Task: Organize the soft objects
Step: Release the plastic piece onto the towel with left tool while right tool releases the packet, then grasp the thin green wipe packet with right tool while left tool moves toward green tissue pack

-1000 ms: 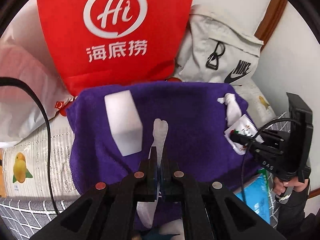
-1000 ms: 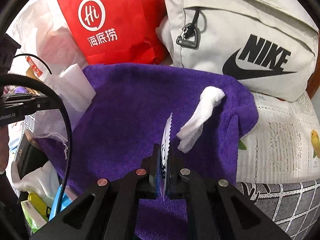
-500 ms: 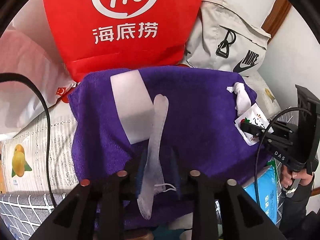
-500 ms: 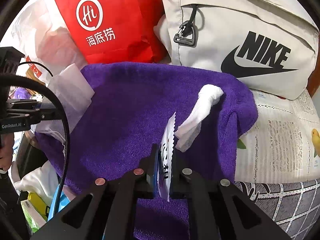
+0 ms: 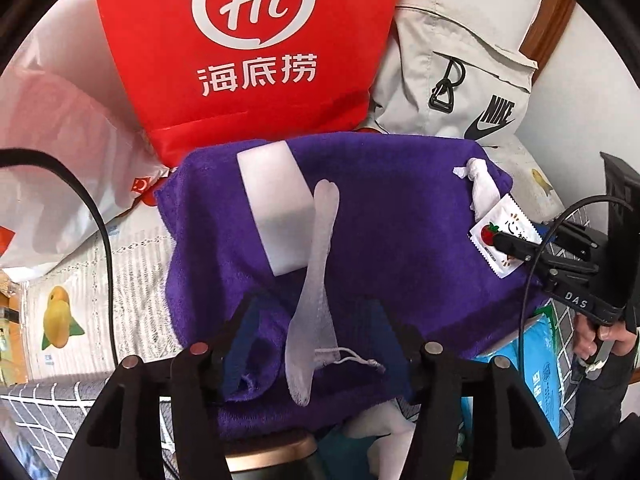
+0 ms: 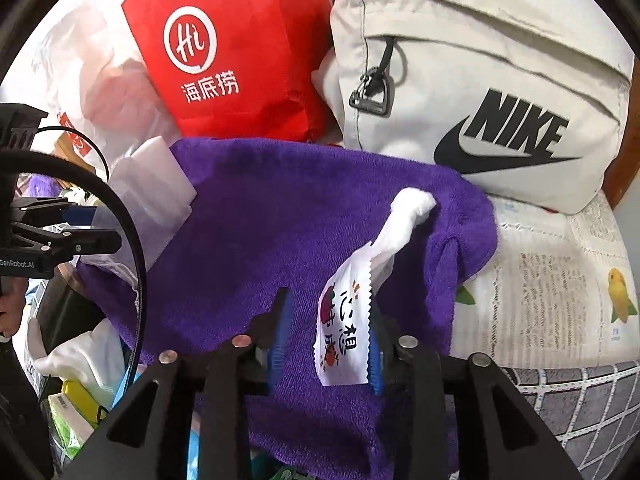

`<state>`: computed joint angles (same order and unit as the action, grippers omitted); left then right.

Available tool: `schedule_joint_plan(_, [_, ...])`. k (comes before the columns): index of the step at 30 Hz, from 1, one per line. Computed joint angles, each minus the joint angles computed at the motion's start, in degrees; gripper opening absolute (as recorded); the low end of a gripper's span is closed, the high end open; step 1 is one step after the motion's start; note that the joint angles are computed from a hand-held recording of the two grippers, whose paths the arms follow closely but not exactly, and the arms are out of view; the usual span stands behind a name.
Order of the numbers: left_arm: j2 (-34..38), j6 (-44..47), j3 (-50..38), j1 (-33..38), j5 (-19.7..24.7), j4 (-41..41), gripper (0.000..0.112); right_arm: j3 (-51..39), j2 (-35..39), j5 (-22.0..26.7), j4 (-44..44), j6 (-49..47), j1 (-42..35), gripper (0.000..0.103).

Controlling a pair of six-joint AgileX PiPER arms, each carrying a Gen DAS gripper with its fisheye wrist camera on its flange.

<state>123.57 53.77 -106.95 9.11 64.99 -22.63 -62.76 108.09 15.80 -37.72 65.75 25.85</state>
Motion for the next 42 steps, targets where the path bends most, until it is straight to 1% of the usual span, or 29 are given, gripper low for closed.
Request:
schedule_joint_plan(1, [-0.2,0.0,0.2,0.0,-0.1,0.2,0.056,-0.1,-0.3,1.0,-2.0,2.0,0.5,0.038])
schedule_joint_plan(3, [-0.9,0.0,0.6,0.3,-0.4,0.6,0.057,0.1,-1.1,2.5,-4.6,4.5,1.1,0.038])
schedule_joint_plan(6, [-1.9,0.2,1.6,0.8,-0.8,0.5,0.061,1.0,-2.7,3.3,-6.0,5.9,1.2,0.039])
schedule_joint_plan(12, [-4.4,0.8,2.7,2.9,0.0,-1.0,0.061,2.0,-5.9,6.6,-7.5,7.3,2.8,0.04])
schedule_joint_plan(13, [-5.1,1.0,3.3,3.3,-0.1,-1.2,0.062,2.0,-6.6,7.3,-7.5,7.3,3.2,0.041])
schedule_joint_plan(16, [-7.2,2.1,4.8,4.6,0.1,-2.0,0.062,2.8,-9.4,10.8,-9.3,9.4,5.4,0.051])
schedule_joint_plan(18, [-9.2,3.4,6.4,6.0,0.3,-2.9,0.064,3.6,-11.3,12.8,-10.9,11.4,7.0,0.051])
schedule_joint_plan(20, [-11.2,4.9,8.2,7.4,0.4,-4.0,0.065,5.6,-13.9,14.4,-12.6,13.9,9.0,0.051])
schedule_joint_plan(24, [-16.4,8.3,13.6,10.8,-0.7,-7.1,0.069,9.4,-18.2,18.3,-14.8,20.5,14.3,0.052])
schedule_joint_plan(28, [-20.9,10.7,19.8,14.2,-2.1,-9.8,0.069,15.0,-20.2,20.6,-18.3,32.0,21.5,0.052])
schedule_joint_plan(29, [-22.0,11.8,21.6,15.2,-2.1,-10.8,0.069,15.9,-19.9,20.8,-18.7,34.5,22.7,0.051])
schedule_joint_plan(30, [-23.1,12.6,23.4,16.5,-1.8,-11.7,0.069,16.5,-19.5,19.9,-18.1,35.4,22.9,0.051])
schedule_joint_plan(32, [-25.2,14.9,26.9,18.9,-1.1,-13.9,0.072,17.8,-18.7,16.5,-17.6,38.1,22.6,0.044])
schedule_joint_plan(33, [-25.8,16.1,28.1,19.7,-0.8,-14.5,0.073,18.2,-18.3,15.3,-17.6,39.4,22.3,0.043])
schedule_joint_plan(35, [-27.5,18.3,31.3,21.0,-1.0,-14.5,0.073,18.3,-17.6,13.9,-17.2,40.5,22.1,0.038])
schedule_joint_plan(38, [-29.5,20.8,34.6,22.8,-1.5,-14.6,0.073,18.0,-17.0,13.8,-15.9,40.3,21.7,0.037])
schedule_joint_plan(40, [-29.6,22.2,35.3,24.4,-0.6,-15.4,0.073,18.0,-16.7,12.8,-14.6,39.2,21.1,0.037])
schedule_joint_plan(42, [-28.2,22.3,34.3,25.8,1.9,-15.7,0.074,17.1,-15.9,12.6,-12.2,36.9,20.8,0.037])
